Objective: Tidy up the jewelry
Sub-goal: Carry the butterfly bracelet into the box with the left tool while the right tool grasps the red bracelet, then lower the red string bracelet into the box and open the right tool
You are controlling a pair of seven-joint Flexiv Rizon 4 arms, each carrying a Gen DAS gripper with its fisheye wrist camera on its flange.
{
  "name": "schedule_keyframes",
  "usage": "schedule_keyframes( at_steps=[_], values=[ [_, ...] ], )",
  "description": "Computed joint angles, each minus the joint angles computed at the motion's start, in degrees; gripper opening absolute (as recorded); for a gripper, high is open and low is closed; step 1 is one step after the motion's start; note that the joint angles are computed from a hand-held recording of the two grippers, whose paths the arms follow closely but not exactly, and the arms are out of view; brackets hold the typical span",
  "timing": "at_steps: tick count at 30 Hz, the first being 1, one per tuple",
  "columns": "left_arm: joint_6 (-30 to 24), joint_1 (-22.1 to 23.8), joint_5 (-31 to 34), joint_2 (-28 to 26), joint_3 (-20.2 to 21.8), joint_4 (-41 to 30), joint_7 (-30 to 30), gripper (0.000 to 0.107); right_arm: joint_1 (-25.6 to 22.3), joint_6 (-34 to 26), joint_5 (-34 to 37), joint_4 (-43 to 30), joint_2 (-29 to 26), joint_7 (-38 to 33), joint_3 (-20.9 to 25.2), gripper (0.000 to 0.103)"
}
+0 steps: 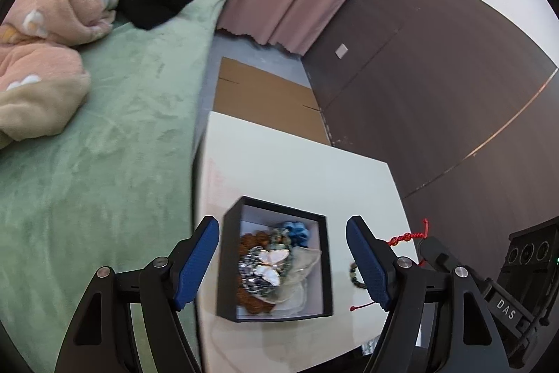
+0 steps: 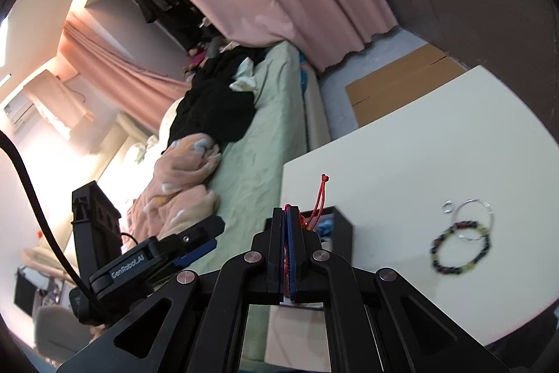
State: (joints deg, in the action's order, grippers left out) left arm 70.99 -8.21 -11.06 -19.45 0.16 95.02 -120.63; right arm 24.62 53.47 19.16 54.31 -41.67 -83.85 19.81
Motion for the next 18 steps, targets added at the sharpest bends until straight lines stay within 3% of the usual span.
schedule_keyframes(
  at_steps=[5, 7, 8, 9, 11, 18],
  values=[
    [0.3, 0.2, 0.5, 1.0, 0.6, 1.2, -0.4, 0.076, 0.2, -1.5, 1.6, -1.7, -1.3, -2.2, 1.9, 0.003],
    [0.5, 0.3, 0.7, 1.3, 0.6, 1.7, -0.5, 0.076, 1.6, -4.4, 0.1, -2.9, -1.8, -0.7, 0.3, 0.004],
    [0.5, 0.3, 0.8, 1.4, 0.6, 1.8, -0.6, 0.076, 2.4, -6.7, -1.3, -3.7, -2.1, 0.6, -0.7, 0.011],
    [0.5, 0.3, 0.9, 1.6, 0.7, 2.0, -0.7, 0.076, 2.8, -8.4, -2.1, -4.4, -2.4, 1.5, -1.4, 0.03],
    [0.6, 0.4, 0.8, 1.7, 0.5, 2.2, -0.5, 0.076, 3.4, -10.8, -3.4, -4.6, -2.6, 3.8, -2.8, 0.053],
    [0.8, 0.2, 1.1, 0.8, 0.0, 1.0, 0.5, 0.076, 1.0, -7.6, -3.5, -0.6, 0.0, 4.6, -3.3, 0.053]
  ],
)
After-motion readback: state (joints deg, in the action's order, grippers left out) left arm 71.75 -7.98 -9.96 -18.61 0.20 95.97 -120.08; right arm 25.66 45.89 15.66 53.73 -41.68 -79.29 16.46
